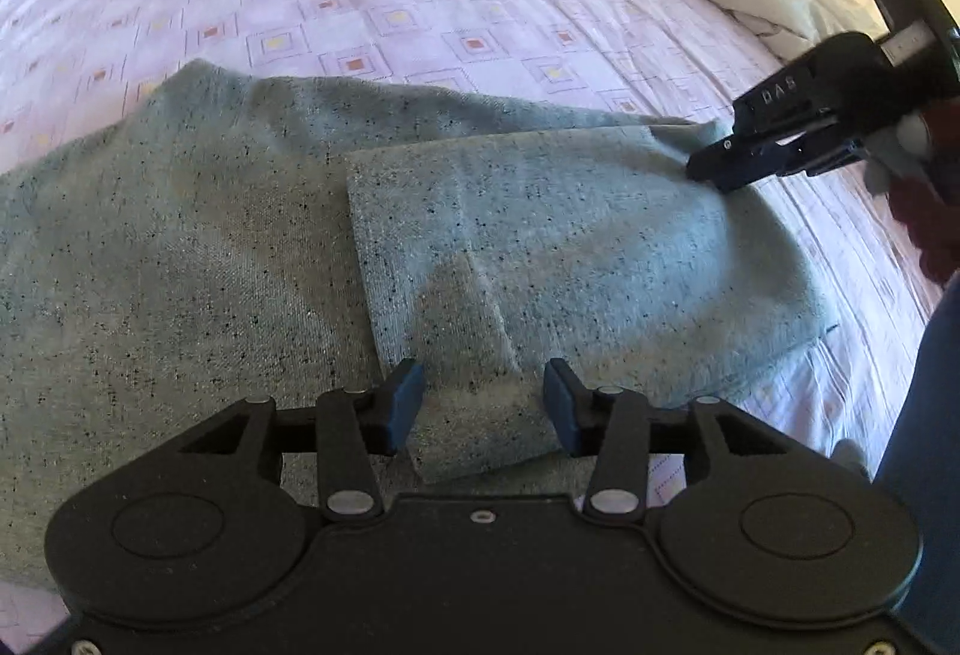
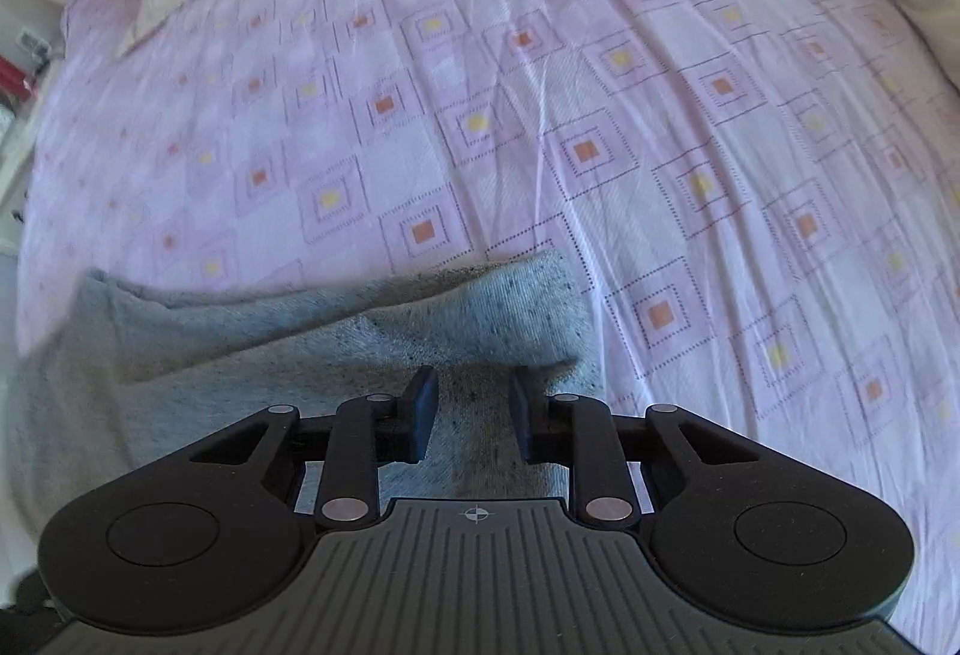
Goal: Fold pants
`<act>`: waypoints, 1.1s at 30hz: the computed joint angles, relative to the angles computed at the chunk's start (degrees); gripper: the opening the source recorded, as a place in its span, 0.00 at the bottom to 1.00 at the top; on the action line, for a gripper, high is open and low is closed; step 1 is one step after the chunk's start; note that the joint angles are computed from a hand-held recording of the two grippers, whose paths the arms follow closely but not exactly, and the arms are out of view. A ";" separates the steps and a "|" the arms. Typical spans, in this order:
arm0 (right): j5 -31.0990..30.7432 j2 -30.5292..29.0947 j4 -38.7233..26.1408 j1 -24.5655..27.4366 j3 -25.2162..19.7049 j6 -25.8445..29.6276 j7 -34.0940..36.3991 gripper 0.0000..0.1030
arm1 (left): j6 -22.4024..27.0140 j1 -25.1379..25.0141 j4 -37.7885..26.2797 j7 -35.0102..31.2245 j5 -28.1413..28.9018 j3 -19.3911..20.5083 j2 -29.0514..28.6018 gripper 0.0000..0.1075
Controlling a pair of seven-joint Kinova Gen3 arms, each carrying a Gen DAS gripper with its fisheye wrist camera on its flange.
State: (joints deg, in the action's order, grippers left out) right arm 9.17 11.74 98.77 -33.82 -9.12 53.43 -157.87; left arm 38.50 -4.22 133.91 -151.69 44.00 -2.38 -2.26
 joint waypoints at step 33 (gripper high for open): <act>16.11 9.41 -13.80 -17.39 -5.67 8.16 4.32 0.25 | 3.88 -7.32 -0.51 5.92 0.57 -5.03 -3.26 0.60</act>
